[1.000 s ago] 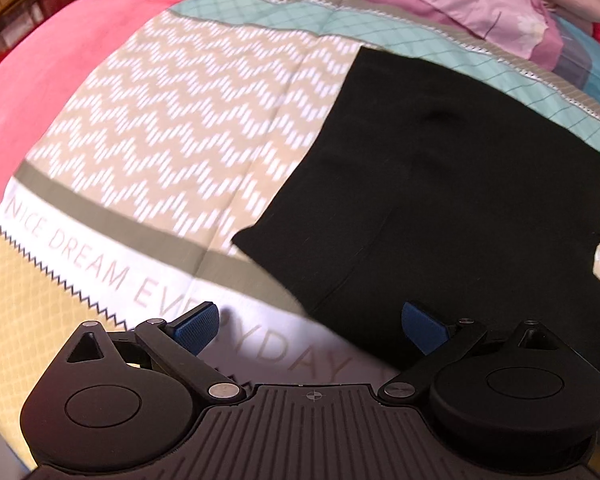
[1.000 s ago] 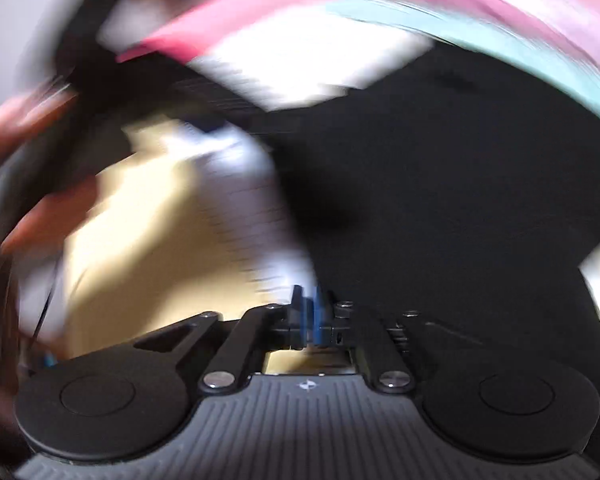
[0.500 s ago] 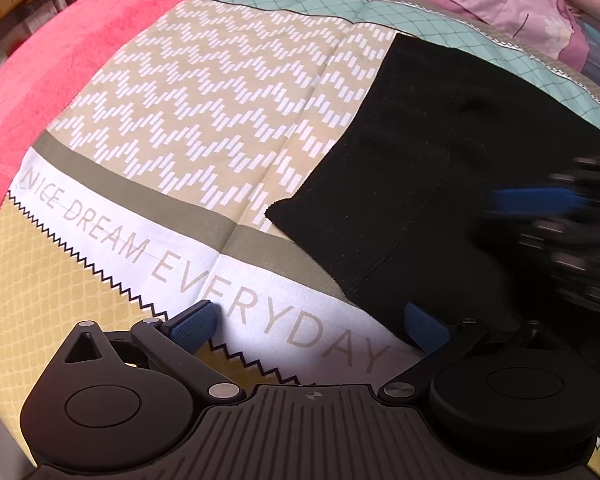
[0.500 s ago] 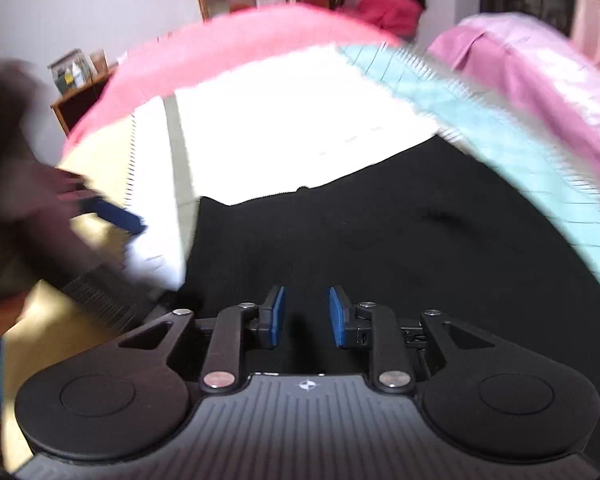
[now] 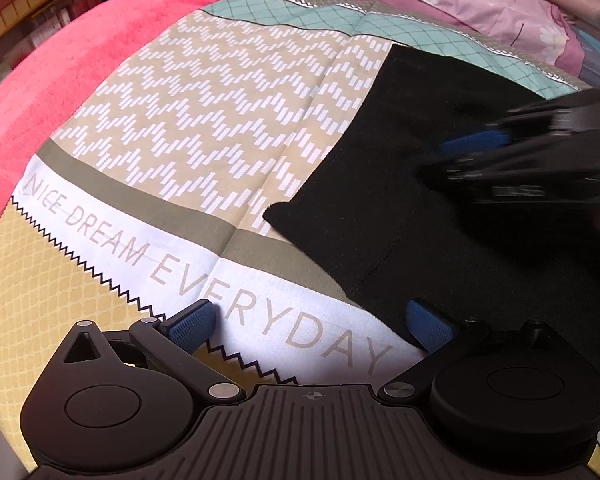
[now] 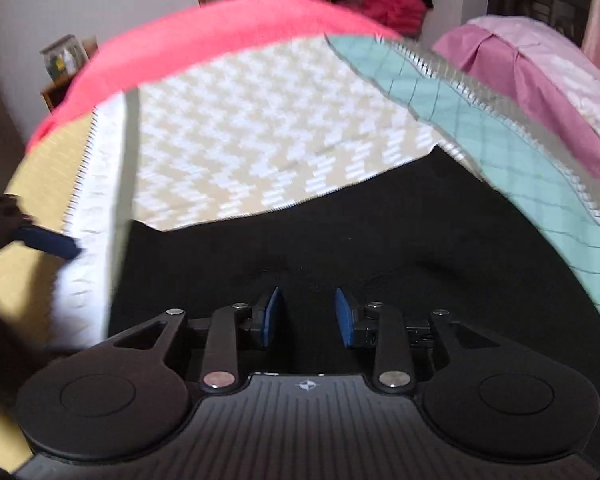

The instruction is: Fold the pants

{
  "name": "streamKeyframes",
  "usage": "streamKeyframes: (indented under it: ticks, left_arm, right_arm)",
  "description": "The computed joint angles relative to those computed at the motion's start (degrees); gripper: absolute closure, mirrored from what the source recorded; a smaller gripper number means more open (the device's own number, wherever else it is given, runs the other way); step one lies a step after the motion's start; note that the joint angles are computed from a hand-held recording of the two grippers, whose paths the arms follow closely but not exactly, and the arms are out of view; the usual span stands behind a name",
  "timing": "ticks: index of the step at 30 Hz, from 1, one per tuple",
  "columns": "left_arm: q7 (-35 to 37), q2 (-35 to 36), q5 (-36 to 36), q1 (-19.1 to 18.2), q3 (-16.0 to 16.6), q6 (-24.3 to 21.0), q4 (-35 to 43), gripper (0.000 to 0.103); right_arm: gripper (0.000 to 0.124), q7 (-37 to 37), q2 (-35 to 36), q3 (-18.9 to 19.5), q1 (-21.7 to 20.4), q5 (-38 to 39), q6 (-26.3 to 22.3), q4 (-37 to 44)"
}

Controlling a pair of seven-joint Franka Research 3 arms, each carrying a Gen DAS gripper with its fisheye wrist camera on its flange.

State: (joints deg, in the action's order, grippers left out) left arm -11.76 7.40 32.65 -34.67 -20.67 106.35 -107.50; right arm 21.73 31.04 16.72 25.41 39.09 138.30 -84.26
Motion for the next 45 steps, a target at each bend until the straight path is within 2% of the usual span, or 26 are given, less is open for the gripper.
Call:
streamKeyframes:
  ticks: [2, 5, 7, 9, 11, 13, 14, 16, 18, 20, 21, 23, 25, 27, 29, 30, 32, 34, 36, 38, 39, 40, 41, 42, 43, 45]
  left_arm:
    - [0.04, 0.05, -0.19, 0.01, 0.01, -0.04, 0.08, 0.0]
    - [0.51, 0.23, -0.43, 0.22, 0.15, 0.14, 0.15, 0.0]
    - [0.69, 0.19, -0.46, 0.34, 0.24, 0.36, 0.05, 0.0]
    - [0.35, -0.04, -0.25, 0.36, 0.26, 0.7, -0.33, 0.0]
    - [0.4, 0.14, 0.42, 0.19, 0.16, 0.42, -0.32, 0.0]
    - [0.69, 0.35, 0.61, 0.09, 0.12, 0.12, -0.13, 0.0]
    - [0.8, 0.3, 0.48, 0.13, 0.15, 0.22, -0.18, 0.0]
    - [0.94, 0.13, 0.02, 0.3, 0.21, 0.56, -0.42, 0.0]
    - [1.21, 0.48, 0.01, 0.27, 0.21, 0.2, -0.09, 0.0]
    - [1.63, 0.36, -0.46, 0.49, 0.34, 0.48, -0.11, 0.0]
    - [1.65, -0.03, -0.67, 0.65, 0.4, 1.04, -0.58, 0.0]
    - [1.43, -0.66, -0.69, 0.86, 0.39, 1.91, -1.39, 0.0]
    - [2.02, -0.78, -1.2, 1.11, 0.35, 2.04, -1.31, 0.0]
    - [2.83, -0.62, -2.76, 1.38, 0.34, 0.99, -0.22, 0.0]
    - [2.59, -0.69, -2.96, 1.05, 0.14, -1.7, 1.61, 0.0]
    - [2.5, -0.66, -1.81, 0.57, -0.07, -3.4, 2.77, 0.0]
    - [3.27, 0.2, 0.84, -0.26, -0.27, -6.26, 5.48, 0.0]
    - [5.24, 2.07, 4.08, -0.76, 0.09, -7.47, 8.52, 0.0]
    - [8.46, 4.81, 6.5, -0.46, 1.11, -5.33, 11.44, 0.0]
    - [10.93, 9.02, 7.89, -0.36, 2.51, -3.32, 16.0, 0.0]
    - [12.17, 11.51, 8.31, -0.28, 3.34, -1.83, 18.76, 0.0]
    - [13.25, 14.08, 7.93, -0.31, 4.08, -0.7, 21.77, 0.0]
    - [14.07, 16.34, 7.32, -0.41, 4.83, 0.43, 24.53, 0.0]
    - [15.02, 18.52, 7.0, -0.65, 5.63, 1.45, 27.22, 0.0]
    - [16.44, 21.12, 7.03, -1.26, 6.48, 1.66, 30.73, 0.0]
    - [19.89, 26.33, 7.18, -2.68, 8.36, 0.93, 38.09, 0.0]
  right_arm:
    - [0.08, -3.36, 2.31, 3.1, -0.83, 5.38, 3.56, 0.97]
    - [0.077, 0.71, 1.02, 0.95, 1.64, 2.54, 3.7, 1.02]
    - [0.077, -3.1, -1.65, 2.41, -1.44, 5.54, 2.7, -1.27]
    - [0.067, -5.97, -3.98, 2.86, -3.47, 10.74, 5.7, -3.98]
    - [0.07, 1.6, -1.76, -0.98, 0.41, 6.16, 10.3, -1.33]
    - [0.08, 14.47, 4.83, -5.8, 5.45, -4.44, 9.03, 6.97]
    - [0.076, 16.12, 7.29, -5.27, 5.58, -4.9, 9.05, 10.09]
    - [0.053, 15.99, 9.46, -0.88, 3.09, -4.49, 9.12, 12.39]
    - [0.055, 14.64, 6.88, -0.39, 2.38, -3.1, 11.07, 8.37]
    - [0.06, 11.11, 1.93, 1.37, -0.73, -0.9, 12.72, 1.27]
    - [0.058, 9.75, -1.08, 2.13, -2.25, 1.71, 15.56, -3.31]
    - [0.051, 14.43, -5.52, -0.29, -1.92, 2.99, 18.4, -9.44]
    - [0.047, 22.82, -3.55, -3.51, 0.18, -3.09, 18.32, -8.77]
    - [0.031, 18.53, -1.01, -1.24, -0.7, -1.22, 20.56, -6.51]
    - [0.037, 22.5, -0.29, -3.38, 1.35, -7.58, 19.38, -4.52]
    - [0.046, 22.23, -1.27, -2.45, 0.16, -6.81, 18.88, -5.01]
    - [0.04, 16.76, -4.91, 2.45, -6.3, 1.87, 17.5, -8.4]
    - [0.037, 12.8, -9.87, 3.09, -9.69, 10.09, 19.66, -13.95]
    - [0.037, 20.81, -12.77, -2.66, -6.83, 5.76, 23.33, -18.17]
    - [0.037, 38.94, -11.11, -11.36, -1.25, -10.56, 22.65, -18.01]
    - [0.037, 43.22, -8.73, -13.05, -0.52, -15.76, 21.1, -16.13]
    - [0.024, 43.49, -7.05, -12.73, -0.63, -17.85, 22.75, -15.18]
    - [0.025, 39.74, -5.98, -10.42, -1.94, -17.41, 26.9, -15.16]
    - [0.03, 35.88, -5.13, -8.49, -3.7, -17.64, 27.89, -14.76]
    - [0.037, 36.03, -5.38, -8.55, -4.03, -18.62, 27.31, -14.57]
    - [0.038, 28.98, -8.48, -2.75, -10.53, -9.15, 26.28, -16.85]
